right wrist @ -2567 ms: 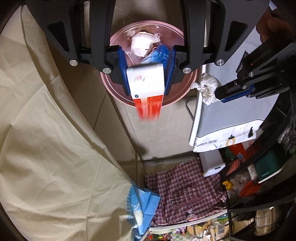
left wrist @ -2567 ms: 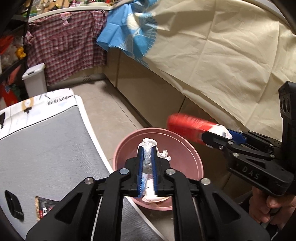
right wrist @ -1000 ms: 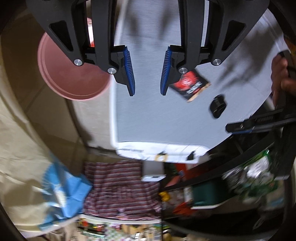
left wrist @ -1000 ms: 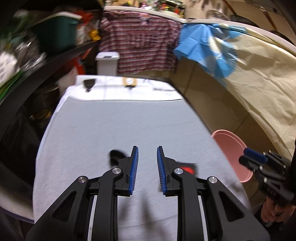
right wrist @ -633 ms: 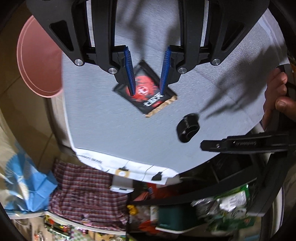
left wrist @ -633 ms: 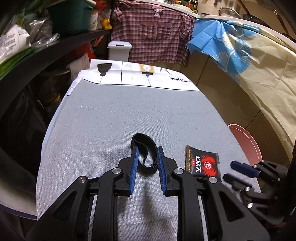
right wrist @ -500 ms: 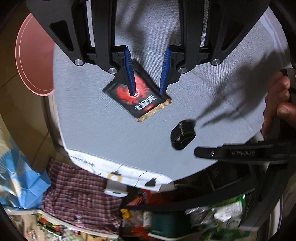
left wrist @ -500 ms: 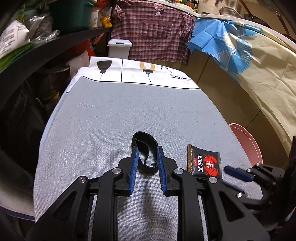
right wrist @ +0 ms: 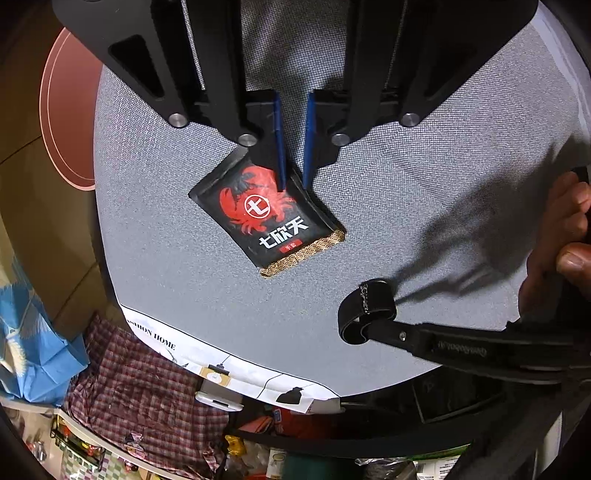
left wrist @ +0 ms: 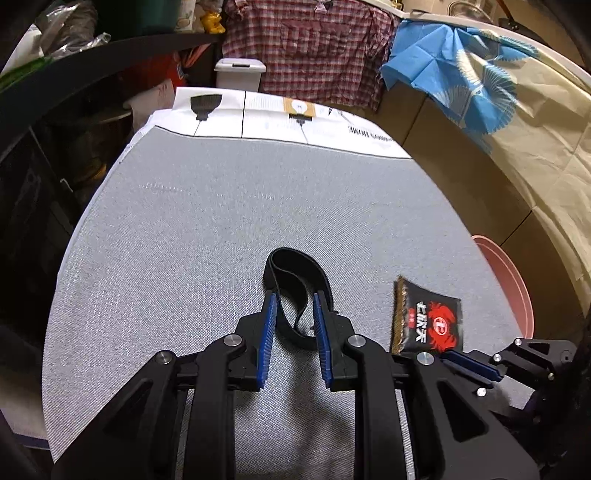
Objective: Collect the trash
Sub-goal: 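Grasp the black hair tie with the left tool while the right tool grasps the snack wrapper, then carry the black hair tie and red-black wrapper over the pink bin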
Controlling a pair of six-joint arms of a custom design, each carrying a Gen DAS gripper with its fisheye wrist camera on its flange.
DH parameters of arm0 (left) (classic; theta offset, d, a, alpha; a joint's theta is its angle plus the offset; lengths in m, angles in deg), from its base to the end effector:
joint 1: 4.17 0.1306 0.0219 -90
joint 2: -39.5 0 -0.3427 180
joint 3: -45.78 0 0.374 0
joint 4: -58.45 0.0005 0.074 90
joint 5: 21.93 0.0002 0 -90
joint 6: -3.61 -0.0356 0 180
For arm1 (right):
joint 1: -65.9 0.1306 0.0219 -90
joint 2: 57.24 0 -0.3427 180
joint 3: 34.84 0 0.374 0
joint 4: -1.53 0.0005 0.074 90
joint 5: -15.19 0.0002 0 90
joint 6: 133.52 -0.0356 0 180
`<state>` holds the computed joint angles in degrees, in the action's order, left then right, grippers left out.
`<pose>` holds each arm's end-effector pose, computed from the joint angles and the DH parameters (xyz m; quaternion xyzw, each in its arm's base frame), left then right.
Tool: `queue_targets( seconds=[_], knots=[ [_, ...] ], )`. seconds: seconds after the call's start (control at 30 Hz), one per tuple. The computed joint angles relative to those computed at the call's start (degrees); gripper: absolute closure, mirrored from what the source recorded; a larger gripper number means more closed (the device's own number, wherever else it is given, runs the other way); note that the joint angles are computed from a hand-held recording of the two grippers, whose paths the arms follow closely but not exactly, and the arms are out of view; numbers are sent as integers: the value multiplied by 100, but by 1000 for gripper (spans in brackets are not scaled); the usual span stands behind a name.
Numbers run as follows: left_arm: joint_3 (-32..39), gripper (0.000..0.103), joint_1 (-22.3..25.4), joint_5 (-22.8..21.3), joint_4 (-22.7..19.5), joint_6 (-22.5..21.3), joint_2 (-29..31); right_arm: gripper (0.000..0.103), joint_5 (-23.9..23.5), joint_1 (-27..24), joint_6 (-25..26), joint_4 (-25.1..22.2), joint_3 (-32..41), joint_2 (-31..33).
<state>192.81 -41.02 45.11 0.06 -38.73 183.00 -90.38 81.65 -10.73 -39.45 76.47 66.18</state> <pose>0.5938 -0.4283 0.2700 -0.1478 0.9245 -0.0585 0.3466 0.6147 0.1828 0.2515 -0.4254 0.8391 0.0806 0.3292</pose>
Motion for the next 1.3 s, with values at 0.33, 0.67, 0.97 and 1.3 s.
queue_targets(
  seconds=[0.33,0.67,0.97,1.3],
  knots=[
    [531,99,-21,-67,-507,-45,273,103,-126,-36,47,165,-143,-163],
    [595,100,-106,-314,-645,-52,215,103,-294,-194,-274,249,-139,-308],
    [862,100,-218,-469,-751,-119,290,103,-437,-351,-623,356,-159,-442],
    [1115,100,-365,-641,-798,-138,334,103,-553,-563,-1199,295,30,-447]
  ],
)
